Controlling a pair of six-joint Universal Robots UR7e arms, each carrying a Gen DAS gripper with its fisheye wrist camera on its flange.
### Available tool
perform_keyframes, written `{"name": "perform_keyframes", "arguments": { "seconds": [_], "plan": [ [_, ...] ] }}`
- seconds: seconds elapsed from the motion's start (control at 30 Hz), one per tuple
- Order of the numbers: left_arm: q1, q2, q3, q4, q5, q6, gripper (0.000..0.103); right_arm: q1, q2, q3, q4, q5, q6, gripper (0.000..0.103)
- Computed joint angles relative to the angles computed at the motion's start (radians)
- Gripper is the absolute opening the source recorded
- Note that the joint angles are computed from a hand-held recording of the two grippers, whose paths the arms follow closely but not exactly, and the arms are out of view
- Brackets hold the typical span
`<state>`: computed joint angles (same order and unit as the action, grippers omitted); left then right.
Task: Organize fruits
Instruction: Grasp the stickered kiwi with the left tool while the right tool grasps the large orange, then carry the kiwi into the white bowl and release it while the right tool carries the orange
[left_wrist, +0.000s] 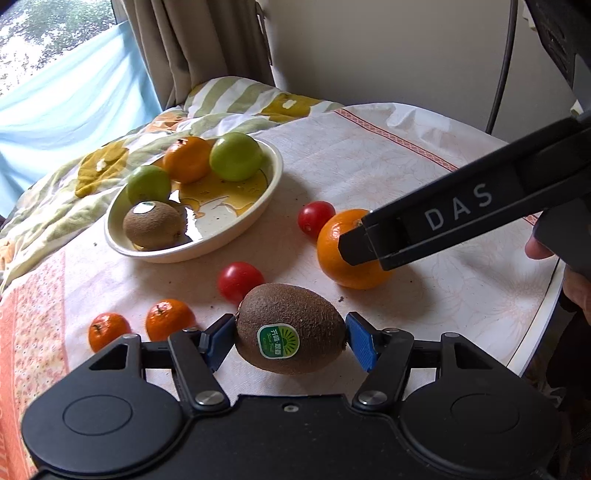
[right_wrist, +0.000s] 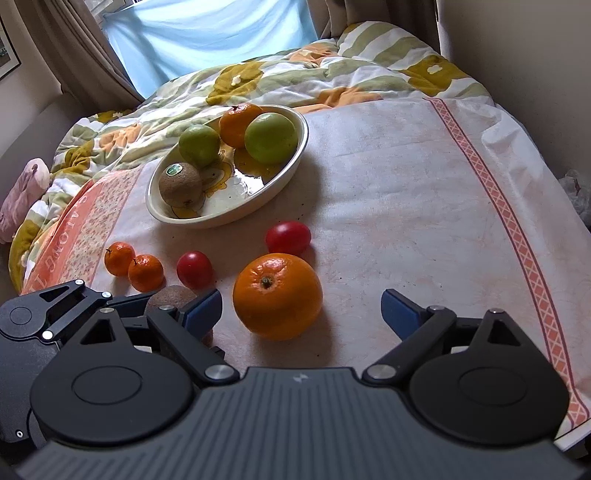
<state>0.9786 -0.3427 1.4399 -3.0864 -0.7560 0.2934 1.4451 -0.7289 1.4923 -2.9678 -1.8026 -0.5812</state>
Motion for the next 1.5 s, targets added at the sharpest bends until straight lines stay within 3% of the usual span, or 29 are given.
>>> {"name": "perform_keyframes", "arguments": {
  "seconds": [0.23, 0.6, 1.0, 1.5],
  "plan": [
    [-0.005, -0.024, 0.035, -0.021, 0.025, -0.038, 0.069, 0.006, 0.025, -0.025, 0.025, -0.005, -0.014, 0.101],
    [-0.008, -0.053, 0.081, -0.047, 0.055, -0.075, 0.069, 0.018, 0.062, -0.061, 0.048, -0.040, -0.026, 0.076],
    [-0.022, -0.089, 0.119, -0.093, 0.068, -0.077, 0.069, 0.032, 0.039, -0.033, 0.032, -0.040, -0.014, 0.075],
    [-0.082, -0.169, 0.161, -0.137, 0.102, -0.099, 0.069, 0.090, -0.074, 0.028, 0.074, -0.025, -0.004, 0.075]
  ]
}}
